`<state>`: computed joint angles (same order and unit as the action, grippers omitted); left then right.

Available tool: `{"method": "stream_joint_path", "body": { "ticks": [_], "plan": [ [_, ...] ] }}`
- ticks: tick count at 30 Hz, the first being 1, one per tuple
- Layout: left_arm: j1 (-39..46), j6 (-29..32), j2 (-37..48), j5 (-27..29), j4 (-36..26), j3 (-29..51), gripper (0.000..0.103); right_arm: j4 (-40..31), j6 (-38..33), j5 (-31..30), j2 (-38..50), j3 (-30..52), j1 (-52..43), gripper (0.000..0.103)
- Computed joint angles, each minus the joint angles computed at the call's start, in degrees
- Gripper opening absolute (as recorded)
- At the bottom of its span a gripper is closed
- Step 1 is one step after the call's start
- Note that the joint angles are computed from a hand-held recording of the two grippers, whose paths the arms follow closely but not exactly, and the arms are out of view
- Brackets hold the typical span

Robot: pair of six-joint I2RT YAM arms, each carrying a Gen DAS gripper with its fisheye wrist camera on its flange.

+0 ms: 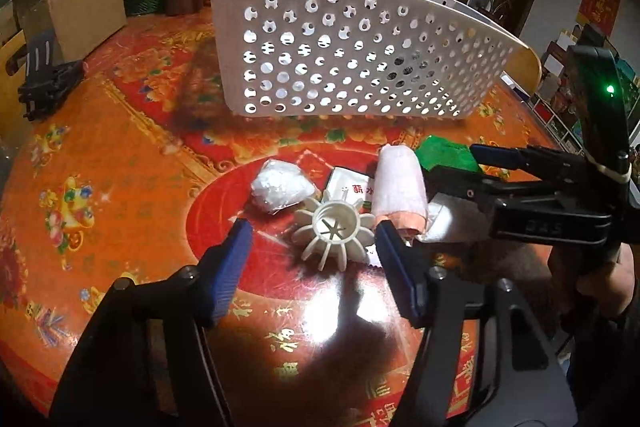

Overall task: Organize soft objects
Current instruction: 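Grasp the green plastic packet with the right tool while the left tool grasps the white ribbed piece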

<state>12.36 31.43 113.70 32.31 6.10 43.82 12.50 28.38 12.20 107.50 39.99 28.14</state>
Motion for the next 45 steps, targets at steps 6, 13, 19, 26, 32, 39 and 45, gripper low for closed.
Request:
{"method": "stream_joint_path", "body": {
  "ticks": [6,13,19,26,32,39,45],
  "plan": [
    [-0.07,0.25,-0.31,0.14,0.78,-0.53,0.061,-0.58,-0.63,1.15,0.05,0.24,0.29,0.059],
    [-0.51,1.27,-2.54,-0.20,3.39,-3.58,0.044,1.18,-0.25,1.18,-1.20,-1.86,0.19,0.052],
    [-1.23,1.59,-4.07,-0.87,7.35,-6.61,0.040,2.63,0.50,2.29,-4.74,-5.47,0.28,0.051],
    [0.79,2.73,-4.71,0.83,7.59,-7.22,0.040,3.95,1.17,3.20,-9.94,-9.97,-0.01,0.051],
    [3.25,3.37,-7.04,2.63,7.45,-8.14,0.040,3.67,2.05,5.09,-14.44,-12.93,1.55,0.051],
    [5.41,3.82,-10.90,5.57,7.05,-9.99,0.040,1.29,3.11,7.78,-19.15,-14.27,3.75,0.051],
    [6.10,3.76,-16.18,7.20,5.72,-11.86,0.040,-3.20,3.40,10.98,-25.04,-14.52,5.71,0.051]
  ]
}}
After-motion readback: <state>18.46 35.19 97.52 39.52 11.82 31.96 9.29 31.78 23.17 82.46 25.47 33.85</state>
